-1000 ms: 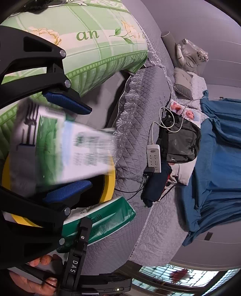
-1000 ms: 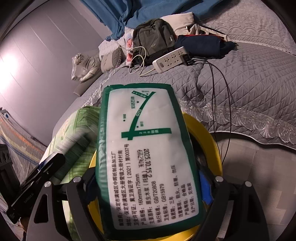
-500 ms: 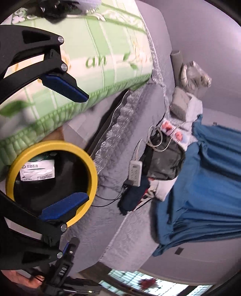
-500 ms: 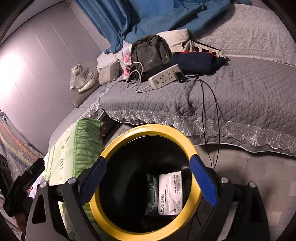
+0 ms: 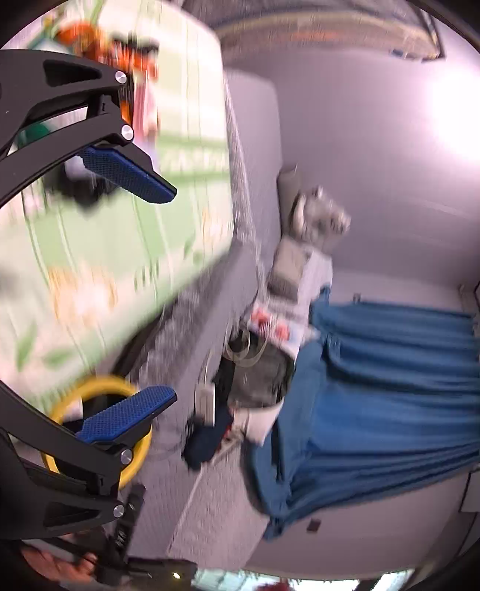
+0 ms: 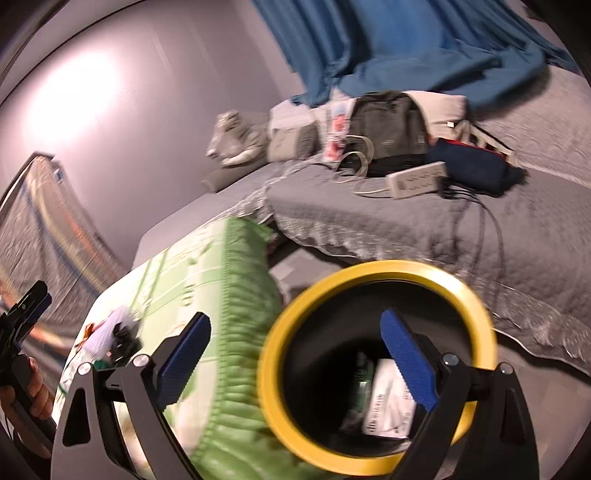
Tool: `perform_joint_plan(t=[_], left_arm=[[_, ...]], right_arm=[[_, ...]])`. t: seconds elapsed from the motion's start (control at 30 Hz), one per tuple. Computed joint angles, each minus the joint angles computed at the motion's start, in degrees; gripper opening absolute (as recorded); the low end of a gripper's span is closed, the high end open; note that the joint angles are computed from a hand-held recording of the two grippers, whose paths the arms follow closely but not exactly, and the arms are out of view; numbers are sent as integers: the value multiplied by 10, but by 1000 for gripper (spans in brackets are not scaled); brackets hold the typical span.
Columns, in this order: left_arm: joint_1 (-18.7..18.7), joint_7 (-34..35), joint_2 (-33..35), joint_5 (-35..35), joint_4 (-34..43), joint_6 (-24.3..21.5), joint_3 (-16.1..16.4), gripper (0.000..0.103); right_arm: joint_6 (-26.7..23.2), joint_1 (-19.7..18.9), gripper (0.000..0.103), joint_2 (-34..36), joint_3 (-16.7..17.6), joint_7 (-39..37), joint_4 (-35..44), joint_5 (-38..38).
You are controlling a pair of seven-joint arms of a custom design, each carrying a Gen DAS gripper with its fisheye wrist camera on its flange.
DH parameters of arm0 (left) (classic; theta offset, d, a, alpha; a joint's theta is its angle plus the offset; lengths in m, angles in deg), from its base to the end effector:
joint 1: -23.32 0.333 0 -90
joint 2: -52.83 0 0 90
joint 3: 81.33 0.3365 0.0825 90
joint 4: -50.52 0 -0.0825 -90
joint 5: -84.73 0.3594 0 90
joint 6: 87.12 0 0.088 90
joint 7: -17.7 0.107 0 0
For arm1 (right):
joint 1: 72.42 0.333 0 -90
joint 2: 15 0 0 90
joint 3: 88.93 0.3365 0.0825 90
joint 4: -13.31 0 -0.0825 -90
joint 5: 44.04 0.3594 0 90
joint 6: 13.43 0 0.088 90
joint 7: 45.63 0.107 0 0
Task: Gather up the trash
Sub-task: 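Return both tools to the table and grasp the white mesh net with the right gripper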
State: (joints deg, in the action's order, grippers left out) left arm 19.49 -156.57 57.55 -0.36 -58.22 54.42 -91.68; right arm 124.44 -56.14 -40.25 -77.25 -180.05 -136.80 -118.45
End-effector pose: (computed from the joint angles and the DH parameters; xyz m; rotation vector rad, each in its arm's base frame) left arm 0.5825 -0.1412 0.5400 -0.8217 2.2331 -1.6027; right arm 0.3431 0.1783 0.4513 -0.7121 2.1489 -0.9119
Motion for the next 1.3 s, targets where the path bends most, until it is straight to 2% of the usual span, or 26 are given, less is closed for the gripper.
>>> perform_joint_plan(t=[0.13,0.2,0.3,0.4,0.43,0.57,0.7,0.77,0.83,0.9,1.0,1.17,1.3], left_arm=[[33,29,2,-24,-2,7,25,95],[49,70,3,-55,-9,28,34,95],[68,112,11,-83,-10,67,44,95],[87,103,22,-76,-4,76,50,95],[93,99,25,-72,-4,77,51,95],[114,56,40,-43,6,64,53,95],[125,68,38,-60,-4,65,47,95],[129,82,41,-69,-5,62,49,95],[134,75,44,-63,-2,52,50,95],[139,67,46,-59,0,45,52,95],[147,68,53,-65,6,45,53,95],[158,50,68,-68,23,61,54,95],[167,23,84,-59,41,74,51,95]], right_arm=[[63,-5,92,64,-12,-10,63,-63],[103,-6,95,102,-18,-7,101,-111],[140,1,95,168,-26,-47,173,-146],[159,14,95,238,-34,-138,249,-124],[181,17,95,265,-40,-169,280,-116],[215,34,95,352,-59,-299,375,-27],[193,58,95,423,-60,-439,461,73],[154,75,94,461,-58,-526,517,110],[126,83,86,499,-52,-630,570,149],[98,94,78,529,-54,-701,610,174],[44,116,72,572,-68,-776,672,199],[25,124,63,616,-83,-875,729,256],[20,126,62,644,-95,-924,768,306]])
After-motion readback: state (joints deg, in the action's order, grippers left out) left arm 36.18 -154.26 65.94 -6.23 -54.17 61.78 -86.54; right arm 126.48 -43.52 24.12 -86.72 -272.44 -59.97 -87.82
